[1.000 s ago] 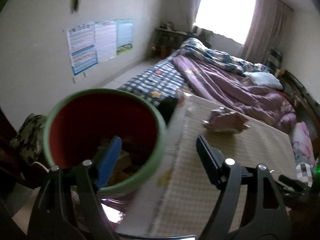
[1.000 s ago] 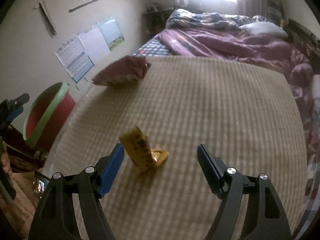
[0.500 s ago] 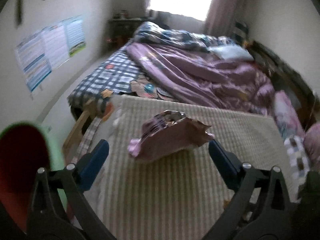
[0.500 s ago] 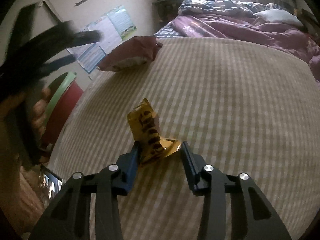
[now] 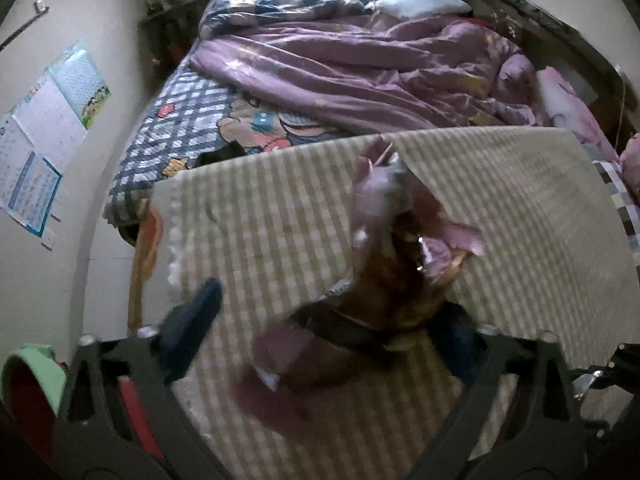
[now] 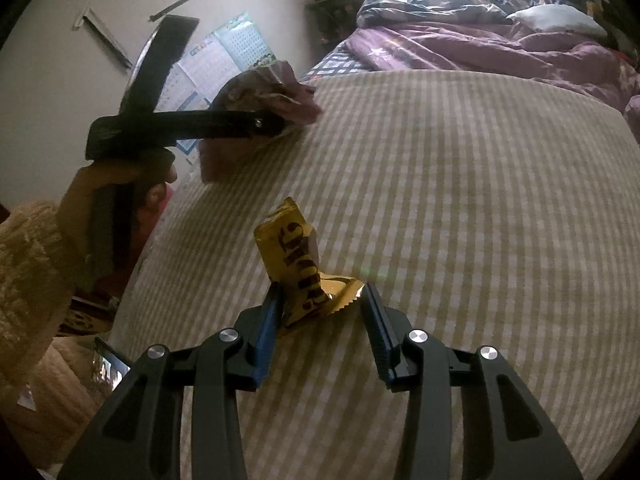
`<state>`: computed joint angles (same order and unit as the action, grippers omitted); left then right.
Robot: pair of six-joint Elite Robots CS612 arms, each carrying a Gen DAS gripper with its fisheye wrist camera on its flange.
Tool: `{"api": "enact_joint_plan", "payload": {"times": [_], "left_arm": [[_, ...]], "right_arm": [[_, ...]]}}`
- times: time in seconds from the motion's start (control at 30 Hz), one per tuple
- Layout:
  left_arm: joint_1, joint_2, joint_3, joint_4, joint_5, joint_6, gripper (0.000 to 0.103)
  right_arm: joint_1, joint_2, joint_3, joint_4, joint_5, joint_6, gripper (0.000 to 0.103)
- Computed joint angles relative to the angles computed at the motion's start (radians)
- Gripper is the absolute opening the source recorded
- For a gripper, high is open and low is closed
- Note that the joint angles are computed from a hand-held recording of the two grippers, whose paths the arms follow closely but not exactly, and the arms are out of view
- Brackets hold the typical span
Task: Collect trash
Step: 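Grasp the pink printed snack bag with the left tool while the right tool grasps the yellow bar wrapper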
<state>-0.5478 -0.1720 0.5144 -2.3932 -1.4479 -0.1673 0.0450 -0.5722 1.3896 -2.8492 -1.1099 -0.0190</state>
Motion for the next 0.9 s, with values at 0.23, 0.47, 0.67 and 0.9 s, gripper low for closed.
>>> {"api": "enact_joint_plan", "payload": {"times": [0.23, 0.47, 0.67, 0.9], "left_arm": [[-0.001, -0.060, 0.118, -0.089, -0.059, -0.031, 0.038], [-0.013, -0.183, 0.364, -0.313, -0.022, -0.130, 0.031], [-0.032, -0.295, 0.568, -0.471, 0.061, -0.213, 0.031], [-0.056, -0.401, 0.771, -0.579, 0.232, -0.340, 0.031]], "right_arm": [[0.002, -0.002, 0.001, 0.000, -0.005, -0.002, 0.041], [0.007, -0.002, 0.001, -0.004, -0.006, -0.013, 0.041], [0.015, -0.005, 0.002, -0.037, -0.020, -0.023, 0.048], [0.034, 0.000, -0.015, -0.032, -0.062, -0.062, 0.051]]}}
